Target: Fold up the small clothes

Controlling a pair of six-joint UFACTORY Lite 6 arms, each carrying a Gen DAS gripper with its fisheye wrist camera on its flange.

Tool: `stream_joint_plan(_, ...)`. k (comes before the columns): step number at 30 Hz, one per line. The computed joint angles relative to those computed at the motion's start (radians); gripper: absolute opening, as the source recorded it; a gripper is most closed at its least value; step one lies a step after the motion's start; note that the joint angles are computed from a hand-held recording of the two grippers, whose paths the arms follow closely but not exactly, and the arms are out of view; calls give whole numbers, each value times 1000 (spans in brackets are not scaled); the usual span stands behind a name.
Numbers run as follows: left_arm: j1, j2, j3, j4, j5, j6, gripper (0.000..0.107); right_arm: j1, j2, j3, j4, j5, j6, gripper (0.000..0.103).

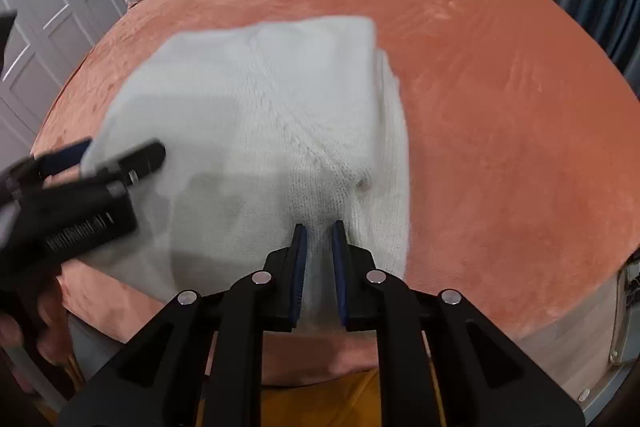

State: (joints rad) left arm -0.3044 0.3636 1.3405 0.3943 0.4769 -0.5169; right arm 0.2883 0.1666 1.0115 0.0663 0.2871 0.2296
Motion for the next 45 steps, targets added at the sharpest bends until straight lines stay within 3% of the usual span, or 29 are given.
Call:
stream_joint_plan(3,-1,-31,-24,-15,16,-6,89,7,-24,15,95,18,-72,15)
stream_joint_plan(8,-22,-88,-101,34,21,-72,89,46,-11,-70,-137,-49,129,16)
stream_joint_plan(12,-47,-100,-139,86,37,-126,91,91,-51,-59,-328,9,349,17)
stream_joint_plan(15,-34,-115,-166,27,31,-84,91,90,-105,-87,-300,-4,347,23)
stream_joint_plan(21,4,-118,-213,-32,0,-30,97,76,-71,-112,-259,-34,305,24)
stream_joint_plan(23,36,-153,-218,-159,-3,86,95,37,-138,-117,-96,-25,151,29)
stream_joint_plan(24,58,-170,-214,-239,0,154,94,14,-159,-123,9,-28,49,42)
stream_joint_plan(28,176,-171,-129,-545,36,408,95,-123,-172,-108,427,-22,-351,67)
stream_joint_plan(31,243,-67,-21,-646,59,481,95,-208,11,5,704,78,-640,70)
stream_joint_plan(34,276,49,72,-724,99,551,98,-216,172,89,788,102,-718,71)
stream_joint_plan(35,293,75,82,-812,103,619,98,-220,209,103,871,108,-797,77)
stream_joint_plan(38,298,106,82,-930,102,686,98,-229,254,112,1078,133,-984,86)
stream_joint_plan(40,281,112,76,-916,68,662,98,-224,282,128,1168,137,-1078,88)
stream_joint_plan(45,262,123,54,-950,2,700,98,-223,368,210,1285,184,-1200,92)
